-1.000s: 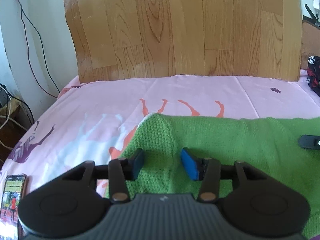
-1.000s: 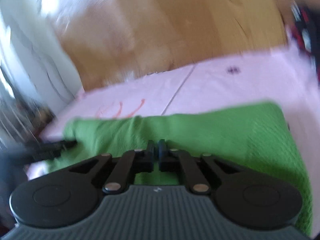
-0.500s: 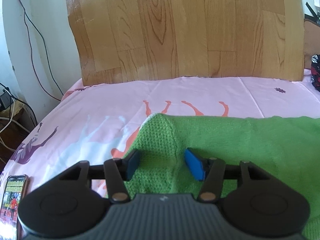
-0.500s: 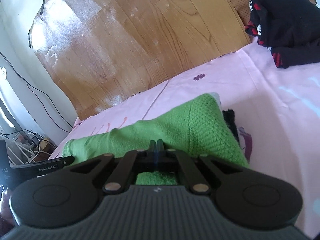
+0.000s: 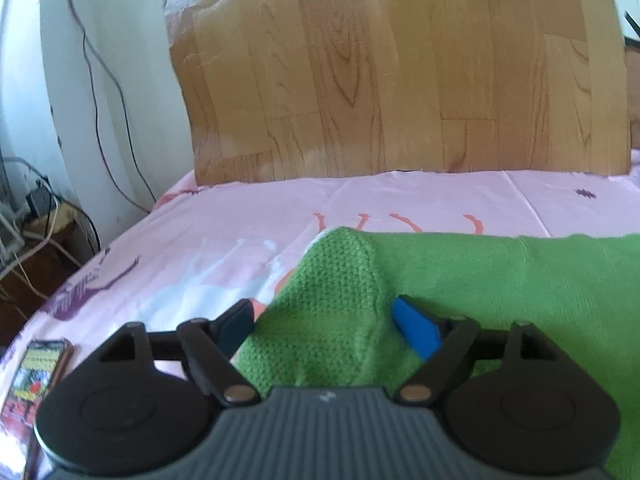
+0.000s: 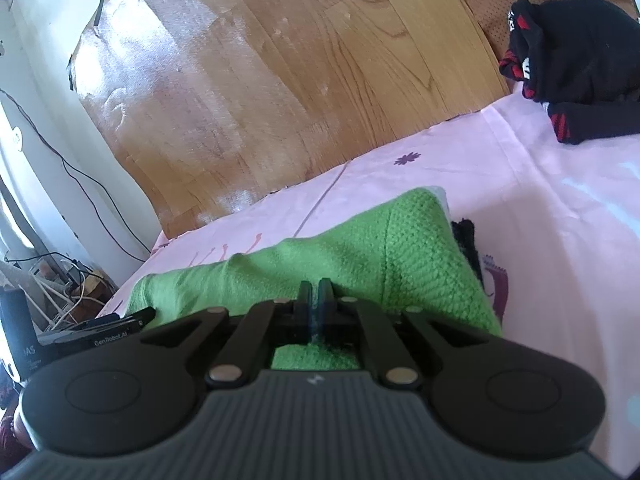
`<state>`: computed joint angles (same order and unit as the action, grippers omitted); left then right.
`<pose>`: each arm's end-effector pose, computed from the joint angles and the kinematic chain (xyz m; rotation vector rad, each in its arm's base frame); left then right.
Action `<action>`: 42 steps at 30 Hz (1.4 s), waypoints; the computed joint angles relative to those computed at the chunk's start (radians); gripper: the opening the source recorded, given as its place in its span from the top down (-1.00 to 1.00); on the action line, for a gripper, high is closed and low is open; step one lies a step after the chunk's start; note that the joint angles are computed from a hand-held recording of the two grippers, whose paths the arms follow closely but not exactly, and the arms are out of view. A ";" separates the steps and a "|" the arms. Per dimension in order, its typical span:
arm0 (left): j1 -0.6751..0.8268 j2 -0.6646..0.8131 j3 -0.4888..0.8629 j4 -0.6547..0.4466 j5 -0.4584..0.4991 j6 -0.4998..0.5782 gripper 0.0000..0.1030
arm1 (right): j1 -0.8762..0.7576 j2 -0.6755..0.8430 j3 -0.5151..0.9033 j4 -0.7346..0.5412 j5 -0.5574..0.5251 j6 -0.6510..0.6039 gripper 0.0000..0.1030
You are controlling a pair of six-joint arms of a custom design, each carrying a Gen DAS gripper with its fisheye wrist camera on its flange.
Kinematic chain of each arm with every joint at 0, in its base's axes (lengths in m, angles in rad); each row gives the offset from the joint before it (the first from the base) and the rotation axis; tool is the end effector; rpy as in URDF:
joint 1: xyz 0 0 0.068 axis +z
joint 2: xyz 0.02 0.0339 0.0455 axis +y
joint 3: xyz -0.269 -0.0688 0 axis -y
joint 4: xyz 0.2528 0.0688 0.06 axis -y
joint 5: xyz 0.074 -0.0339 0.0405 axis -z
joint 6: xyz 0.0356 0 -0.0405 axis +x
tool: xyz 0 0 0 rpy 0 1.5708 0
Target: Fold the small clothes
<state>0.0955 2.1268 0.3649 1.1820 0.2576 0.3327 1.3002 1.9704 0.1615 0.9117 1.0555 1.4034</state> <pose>0.2632 0.0161 0.0230 0.3990 2.0916 -0.0249 0.0781 0.1656 0.0299 0.4980 1.9268 0.4195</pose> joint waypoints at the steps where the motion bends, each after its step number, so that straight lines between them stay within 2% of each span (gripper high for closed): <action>1: 0.009 -0.008 0.011 -0.030 0.011 -0.013 -0.69 | 0.000 0.000 0.002 -0.002 0.001 -0.003 0.89; 5: 0.033 -0.025 0.040 -0.107 0.042 -0.042 -0.78 | 0.003 -0.001 0.012 -0.022 0.009 -0.011 0.83; 10: 0.013 -0.005 0.016 -0.035 0.005 -0.032 -0.78 | 0.008 -0.002 0.020 -0.037 0.016 -0.025 0.77; 23: 0.018 -0.002 0.011 -0.026 0.013 -0.033 -0.78 | 0.008 0.008 0.017 0.004 0.014 -0.067 0.61; 42: 0.019 -0.008 0.008 -0.030 0.016 -0.035 -0.78 | 0.008 0.007 0.020 -0.003 0.016 -0.068 0.59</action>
